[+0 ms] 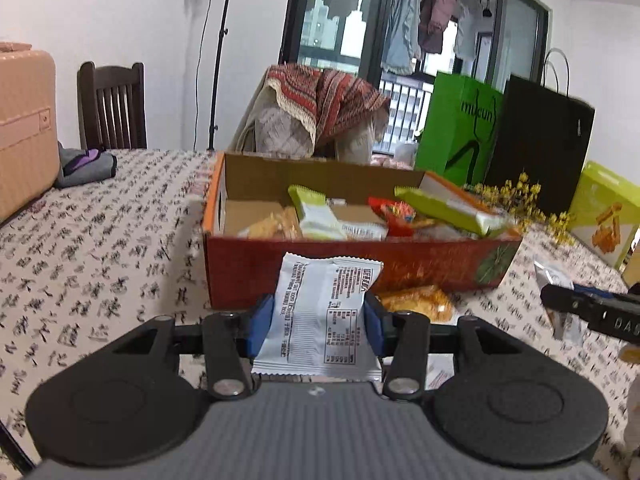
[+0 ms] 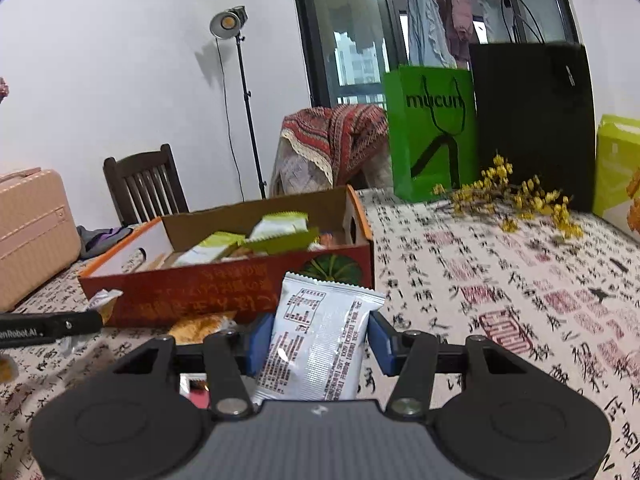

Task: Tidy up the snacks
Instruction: 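Carry both held sachets over the cardboard box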

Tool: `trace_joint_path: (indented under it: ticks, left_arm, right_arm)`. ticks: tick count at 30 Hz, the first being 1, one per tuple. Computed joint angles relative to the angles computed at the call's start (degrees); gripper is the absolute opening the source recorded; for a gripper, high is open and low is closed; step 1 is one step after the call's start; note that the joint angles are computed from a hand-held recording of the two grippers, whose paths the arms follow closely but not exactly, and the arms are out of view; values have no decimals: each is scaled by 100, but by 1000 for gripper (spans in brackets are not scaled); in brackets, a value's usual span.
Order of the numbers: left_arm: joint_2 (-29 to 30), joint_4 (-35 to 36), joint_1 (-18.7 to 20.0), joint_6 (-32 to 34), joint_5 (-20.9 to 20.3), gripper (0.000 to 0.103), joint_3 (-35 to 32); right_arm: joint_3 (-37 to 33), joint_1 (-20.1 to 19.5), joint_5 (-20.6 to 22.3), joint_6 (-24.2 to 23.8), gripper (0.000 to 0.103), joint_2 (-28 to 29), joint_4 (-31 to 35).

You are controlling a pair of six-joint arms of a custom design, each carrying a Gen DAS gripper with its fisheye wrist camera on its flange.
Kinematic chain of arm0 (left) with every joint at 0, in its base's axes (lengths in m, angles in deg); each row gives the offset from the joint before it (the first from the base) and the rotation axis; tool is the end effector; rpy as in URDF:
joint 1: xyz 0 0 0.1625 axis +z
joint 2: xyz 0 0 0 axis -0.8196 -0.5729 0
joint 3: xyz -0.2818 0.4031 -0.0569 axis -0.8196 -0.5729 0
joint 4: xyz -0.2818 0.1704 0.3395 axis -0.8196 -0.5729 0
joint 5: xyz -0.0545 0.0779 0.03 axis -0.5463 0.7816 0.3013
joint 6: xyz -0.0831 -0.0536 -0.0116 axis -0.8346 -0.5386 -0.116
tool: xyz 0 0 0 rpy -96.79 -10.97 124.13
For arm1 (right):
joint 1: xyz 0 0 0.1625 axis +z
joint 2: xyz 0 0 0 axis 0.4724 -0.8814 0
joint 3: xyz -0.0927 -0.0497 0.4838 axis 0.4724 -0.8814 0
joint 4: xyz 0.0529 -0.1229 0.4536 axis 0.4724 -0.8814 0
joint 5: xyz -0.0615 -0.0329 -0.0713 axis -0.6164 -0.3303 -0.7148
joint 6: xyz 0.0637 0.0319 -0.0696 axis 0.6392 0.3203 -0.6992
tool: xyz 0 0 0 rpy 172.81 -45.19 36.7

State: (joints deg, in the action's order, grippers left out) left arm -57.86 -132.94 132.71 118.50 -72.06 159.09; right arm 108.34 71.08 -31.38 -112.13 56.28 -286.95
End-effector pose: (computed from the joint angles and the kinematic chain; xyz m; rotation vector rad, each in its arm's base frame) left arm -0.0058 -0.7392 0.1989 0.9327 2.4034 -1.1083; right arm 0.1910 -0.6545 -0.0196 0.2370 -2.0414 1.4796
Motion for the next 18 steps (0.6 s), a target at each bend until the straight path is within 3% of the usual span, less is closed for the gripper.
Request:
trace_joint_path:
  ticks: [9, 18]
  left_arm:
    - [-41, -137, -158, -47, -179, 49, -167]
    - [155, -110, -344, -193, -154, 49, -556]
  right_arm:
    - [-198, 177, 41, -312, 51, -58, -31]
    - [-711, 236, 88, -487, 51, -105, 360]
